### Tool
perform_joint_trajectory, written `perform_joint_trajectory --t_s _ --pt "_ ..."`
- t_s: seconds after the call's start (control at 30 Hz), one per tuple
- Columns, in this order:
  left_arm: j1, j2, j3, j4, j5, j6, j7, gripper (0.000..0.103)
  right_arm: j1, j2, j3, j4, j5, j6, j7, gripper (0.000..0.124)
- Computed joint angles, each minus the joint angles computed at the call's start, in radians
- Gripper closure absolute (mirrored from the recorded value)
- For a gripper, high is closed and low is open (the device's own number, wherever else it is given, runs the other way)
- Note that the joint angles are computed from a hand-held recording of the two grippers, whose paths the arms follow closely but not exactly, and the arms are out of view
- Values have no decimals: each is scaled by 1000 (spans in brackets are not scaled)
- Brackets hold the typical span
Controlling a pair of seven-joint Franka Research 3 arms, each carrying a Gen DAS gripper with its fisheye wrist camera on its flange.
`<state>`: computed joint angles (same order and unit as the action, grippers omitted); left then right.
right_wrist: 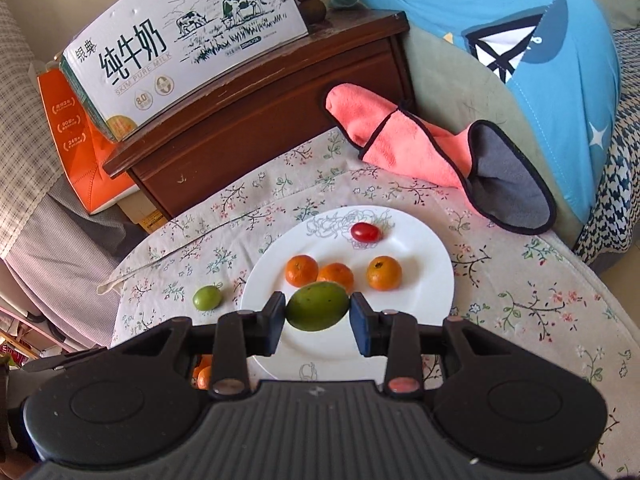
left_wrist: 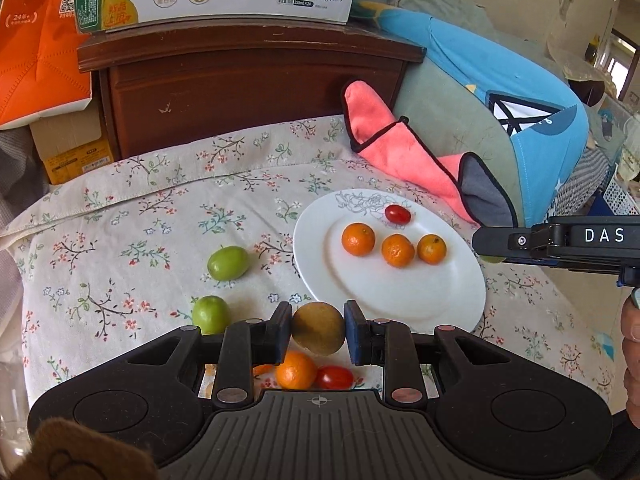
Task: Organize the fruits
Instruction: 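Lower the kiwi onto the plate with the left tool while the right tool lowers the jujube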
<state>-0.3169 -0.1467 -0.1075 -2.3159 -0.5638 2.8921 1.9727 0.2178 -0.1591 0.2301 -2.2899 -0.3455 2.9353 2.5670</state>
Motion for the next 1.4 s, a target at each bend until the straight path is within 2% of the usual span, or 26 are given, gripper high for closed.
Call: perform_joint_trajectory --t_s 0.13,0.3,0.4,0.53,0.87,1.13,1.2,1.23,1.3,1.33,1.37,1.4 --pt "-4 49 -14 39 -13 20 14 78 12 31 -40 17 77 31 -65 89" --pt "8 110 -53 93 -59 43 70 78 -7 94 -64 68 27 43 -60 89" --pt "26 144 -80 130 -120 39 118 78 18 129 -94 89 78 42 -93 89" --pt "56 177 -119 158 -125 46 129 78 54 172 -126 118 124 49 -147 89" --pt "104 237 -181 189 -10 51 42 78 113 247 -193 174 146 26 -162 89" --pt "122 247 -208 187 22 65 17 76 146 280 -230 197 121 6 -121 89" --pt "132 242 -219 188 -9 66 43 75 155 282 -241 198 100 7 -97 86" --pt "134 238 -221 187 -23 66 49 73 156 281 -242 198 98 10 -94 86" --pt "129 229 -214 182 -21 76 27 58 156 280 -240 198 101 14 -96 86" --pt "125 226 -209 179 -15 85 12 45 156 279 -239 197 104 15 -99 86" --pt "121 221 -205 173 -4 100 -7 40 159 277 -242 196 96 17 -91 85" --pt "121 216 -203 171 -4 108 -11 40 164 276 -247 197 78 17 -77 85"
